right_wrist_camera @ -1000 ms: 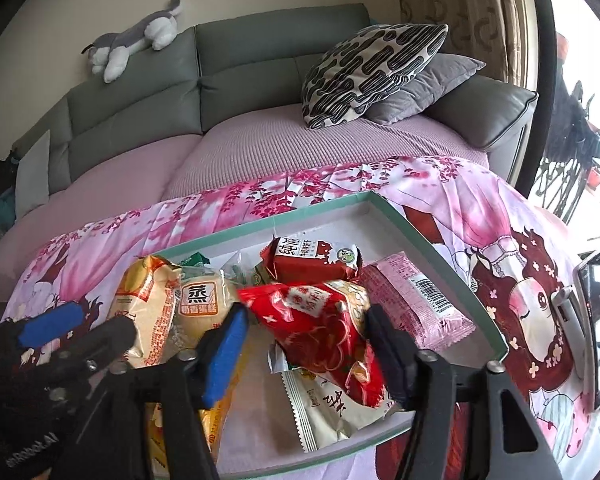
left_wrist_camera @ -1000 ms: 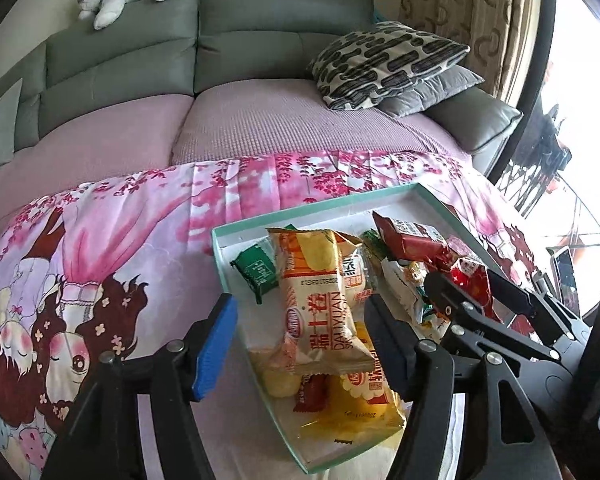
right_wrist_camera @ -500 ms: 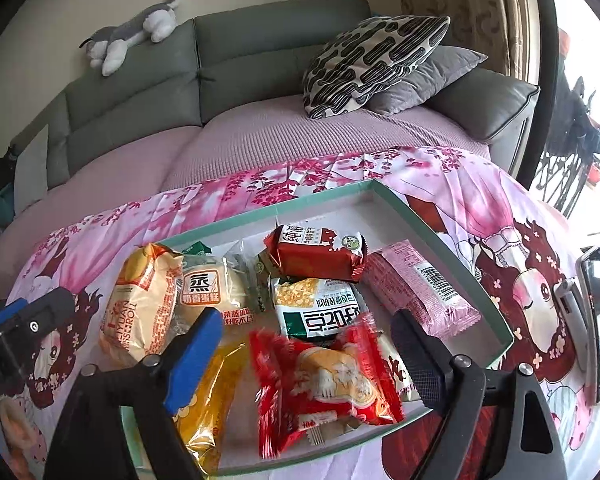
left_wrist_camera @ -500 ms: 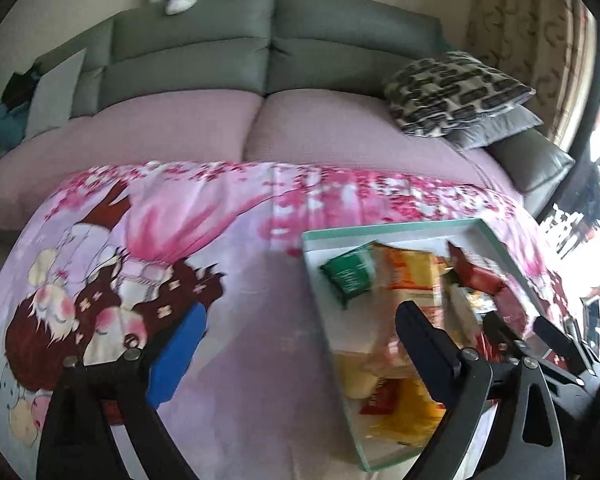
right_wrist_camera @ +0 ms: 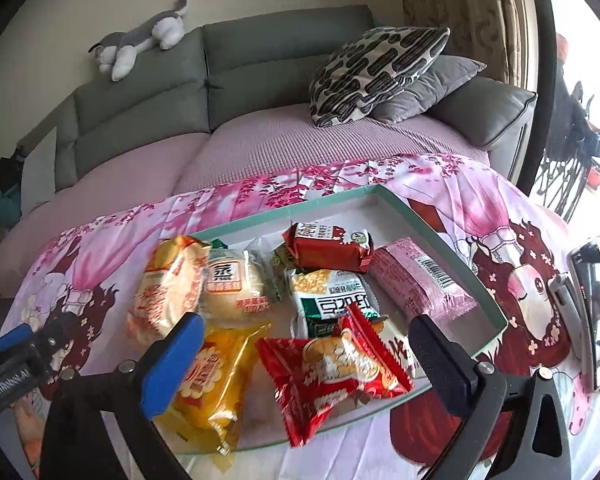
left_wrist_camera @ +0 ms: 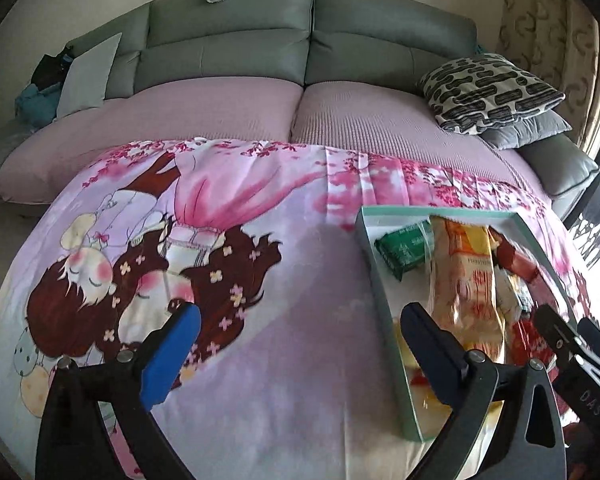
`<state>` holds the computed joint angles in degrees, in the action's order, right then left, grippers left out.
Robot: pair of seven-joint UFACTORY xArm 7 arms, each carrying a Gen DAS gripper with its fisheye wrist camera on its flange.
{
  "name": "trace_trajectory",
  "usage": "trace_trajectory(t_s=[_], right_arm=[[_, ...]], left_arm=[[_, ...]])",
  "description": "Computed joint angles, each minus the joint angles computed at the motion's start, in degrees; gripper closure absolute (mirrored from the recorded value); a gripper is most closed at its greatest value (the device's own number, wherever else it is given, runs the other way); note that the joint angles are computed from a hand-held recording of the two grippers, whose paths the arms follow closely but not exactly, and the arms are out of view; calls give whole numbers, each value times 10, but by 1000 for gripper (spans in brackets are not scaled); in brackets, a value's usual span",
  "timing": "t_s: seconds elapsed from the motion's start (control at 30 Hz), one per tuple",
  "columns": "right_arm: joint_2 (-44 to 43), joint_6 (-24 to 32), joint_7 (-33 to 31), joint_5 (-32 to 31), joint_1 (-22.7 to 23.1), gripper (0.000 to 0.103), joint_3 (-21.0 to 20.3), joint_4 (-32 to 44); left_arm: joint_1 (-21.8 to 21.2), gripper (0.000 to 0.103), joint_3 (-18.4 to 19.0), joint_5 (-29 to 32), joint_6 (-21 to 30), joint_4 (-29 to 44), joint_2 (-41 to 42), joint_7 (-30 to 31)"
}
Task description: Organize snacks
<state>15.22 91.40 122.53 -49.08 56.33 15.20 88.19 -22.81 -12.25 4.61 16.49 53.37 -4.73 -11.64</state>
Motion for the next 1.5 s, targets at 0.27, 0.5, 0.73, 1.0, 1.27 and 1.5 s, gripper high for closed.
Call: trace_trajectory(t_s=[0.27, 0.5, 0.73, 1.0, 1.27, 1.5], right_arm=[[56, 34, -24, -8, 51, 0, -4, 85], [97, 43, -54, 10, 94, 0, -27, 142], [109, 49, -65, 21, 113, 0, -41, 162], [100, 44, -48, 24, 115, 0, -43, 148], [91, 39, -35, 25, 109, 0, -37, 134], [90, 38, -34, 24, 107, 0, -34, 132]], left_arm=[[-7, 3, 10, -40, 28, -68, -67, 38], [34, 3, -21, 49, 63, -105, -116, -25], [46, 3, -26, 74, 87, -128, -141, -42], [49, 3, -22, 78, 89, -129, -140, -50], [48, 3, -24, 85, 88, -129, -140, -53], [51, 3, -25, 90, 82, -132, -141, -60]])
